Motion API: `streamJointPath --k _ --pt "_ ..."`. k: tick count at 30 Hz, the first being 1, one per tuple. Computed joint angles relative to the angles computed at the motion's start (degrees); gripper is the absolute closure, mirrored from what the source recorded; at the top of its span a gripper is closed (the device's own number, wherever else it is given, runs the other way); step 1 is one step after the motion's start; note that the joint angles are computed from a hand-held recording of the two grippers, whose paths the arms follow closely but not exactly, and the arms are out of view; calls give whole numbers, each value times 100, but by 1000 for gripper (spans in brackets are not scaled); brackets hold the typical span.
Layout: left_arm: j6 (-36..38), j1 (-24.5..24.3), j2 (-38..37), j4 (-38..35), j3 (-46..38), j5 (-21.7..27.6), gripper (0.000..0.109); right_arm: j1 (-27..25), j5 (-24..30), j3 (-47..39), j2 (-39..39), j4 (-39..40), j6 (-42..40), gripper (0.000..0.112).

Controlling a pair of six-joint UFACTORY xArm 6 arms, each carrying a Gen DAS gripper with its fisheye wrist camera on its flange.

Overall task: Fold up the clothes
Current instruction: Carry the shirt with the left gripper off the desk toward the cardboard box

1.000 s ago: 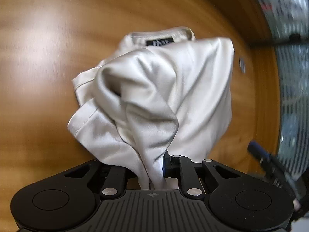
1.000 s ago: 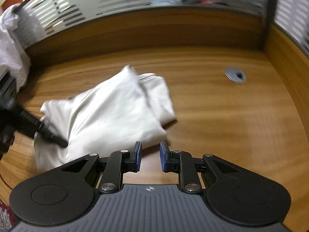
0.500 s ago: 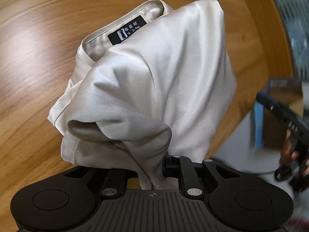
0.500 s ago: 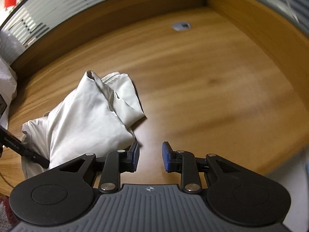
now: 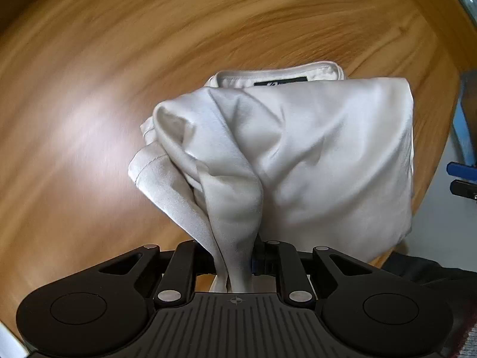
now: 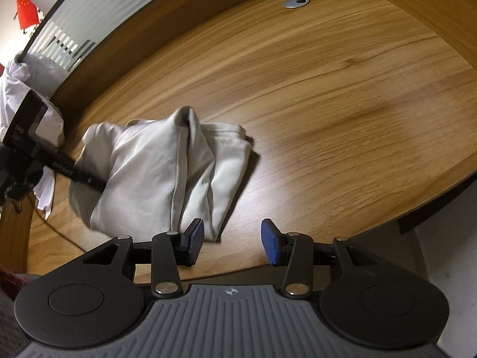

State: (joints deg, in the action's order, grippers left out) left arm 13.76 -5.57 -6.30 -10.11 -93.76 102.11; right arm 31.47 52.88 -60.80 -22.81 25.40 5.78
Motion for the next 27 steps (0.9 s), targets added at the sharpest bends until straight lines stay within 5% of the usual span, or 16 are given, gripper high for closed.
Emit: streamJointPath --k 4,9,14,23,27 --pt "475 -398 206 163 -253 -7 90 236 -610 627 -488 -261 678 58" --pt "1048 -660 777 158 -954 45 90 533 -1323 1675 -1361 -893 2536 47" --pt "1339 -951 1391 -10 -1772 249 90 794 -1868 2631 -2187 -1254 4039 20" --pt "1815 -1236 2234 -254 -3034 935 90 1126 -3655 4141 -2927 -1916 5813 13" --pt "1912 -1371 2633 -334 -3686 1210 90 1104 -3956 4406 -2938 -2065 5984 13"
